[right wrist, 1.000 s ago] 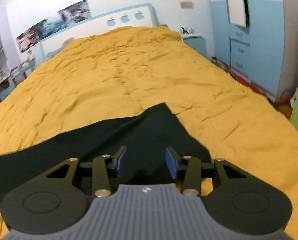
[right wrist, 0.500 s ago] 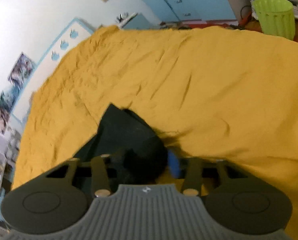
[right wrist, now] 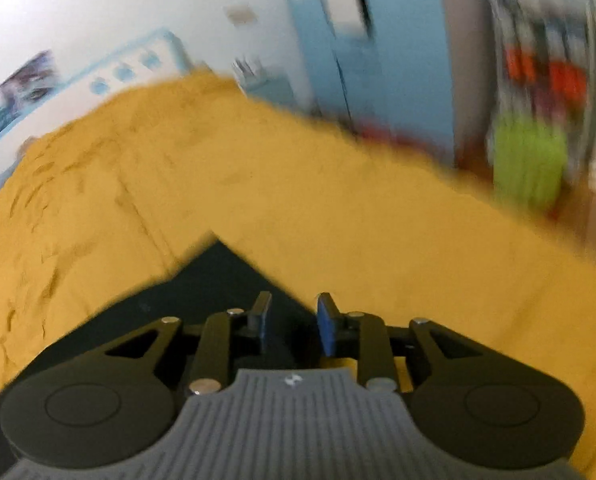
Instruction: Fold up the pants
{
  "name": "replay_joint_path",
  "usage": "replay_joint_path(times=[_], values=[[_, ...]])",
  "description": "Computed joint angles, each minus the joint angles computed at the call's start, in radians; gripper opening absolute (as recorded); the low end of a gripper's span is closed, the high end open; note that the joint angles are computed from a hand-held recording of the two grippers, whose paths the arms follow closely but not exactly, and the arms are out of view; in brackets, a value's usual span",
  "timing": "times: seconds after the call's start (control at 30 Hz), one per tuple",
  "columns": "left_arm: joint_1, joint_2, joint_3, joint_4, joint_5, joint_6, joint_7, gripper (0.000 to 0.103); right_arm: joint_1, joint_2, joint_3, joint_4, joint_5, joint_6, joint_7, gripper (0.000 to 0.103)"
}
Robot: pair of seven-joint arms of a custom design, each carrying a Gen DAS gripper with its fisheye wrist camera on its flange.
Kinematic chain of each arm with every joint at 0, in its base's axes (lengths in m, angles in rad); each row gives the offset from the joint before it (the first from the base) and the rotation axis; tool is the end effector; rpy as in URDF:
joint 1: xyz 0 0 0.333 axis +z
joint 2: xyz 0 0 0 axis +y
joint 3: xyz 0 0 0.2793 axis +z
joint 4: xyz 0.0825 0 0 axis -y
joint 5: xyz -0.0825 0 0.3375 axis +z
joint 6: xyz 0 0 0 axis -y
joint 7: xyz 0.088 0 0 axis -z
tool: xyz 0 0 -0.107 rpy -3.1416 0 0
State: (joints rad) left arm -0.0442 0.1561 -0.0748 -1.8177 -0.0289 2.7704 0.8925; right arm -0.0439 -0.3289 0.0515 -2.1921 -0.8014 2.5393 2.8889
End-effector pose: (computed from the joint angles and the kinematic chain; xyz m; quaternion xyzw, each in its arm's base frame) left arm 0.6019 -0.0679 0.5279 -0.8124 0.4350 -0.3650 0.1322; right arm 0.4694 0.0148 0.5735 -0.3418 0.8291 -0.3573 0.2611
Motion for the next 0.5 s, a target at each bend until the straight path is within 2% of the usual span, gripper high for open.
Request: replay_joint_path(times=[0.03,0.07,0.13,0.23,0.3,0.4,0.5], values=[[0.009,-0.001,0.003,-0.003,-0.021,0.005,-0.003,0.062,-0.008,0.005,0.034,0.025,-0.070,-0.006,0.017,0.023],[0.021,-0.003,0.002,-0.009,-0.053,0.017,0.001,0.065,-0.004,0.018,0.052,0.048,-0.125,0.023,0.027,0.026],[0.047,0.001,-0.011,-0.019,-0.145,0.036,0.038,0.068,0.033,0.065,0.039,0.092,-0.125,0.133,-0.019,0.031],[0.069,0.024,-0.030,-0.021,-0.263,0.060,0.090,0.069,0.151,0.218,0.005,0.213,0.103,0.262,-0.313,0.031],[0.074,0.049,-0.037,-0.012,-0.320,0.104,0.107,0.069,0.209,0.323,0.014,0.306,0.226,0.293,-0.502,0.031],[0.073,0.115,-0.034,0.045,-0.362,0.150,0.089,0.069,0.266,0.472,0.056,0.452,0.424,0.301,-0.791,0.031],[0.097,0.197,-0.054,0.129,-0.430,0.159,0.083,0.069,0.309,0.610,0.098,0.616,0.536,0.255,-0.952,0.031]])
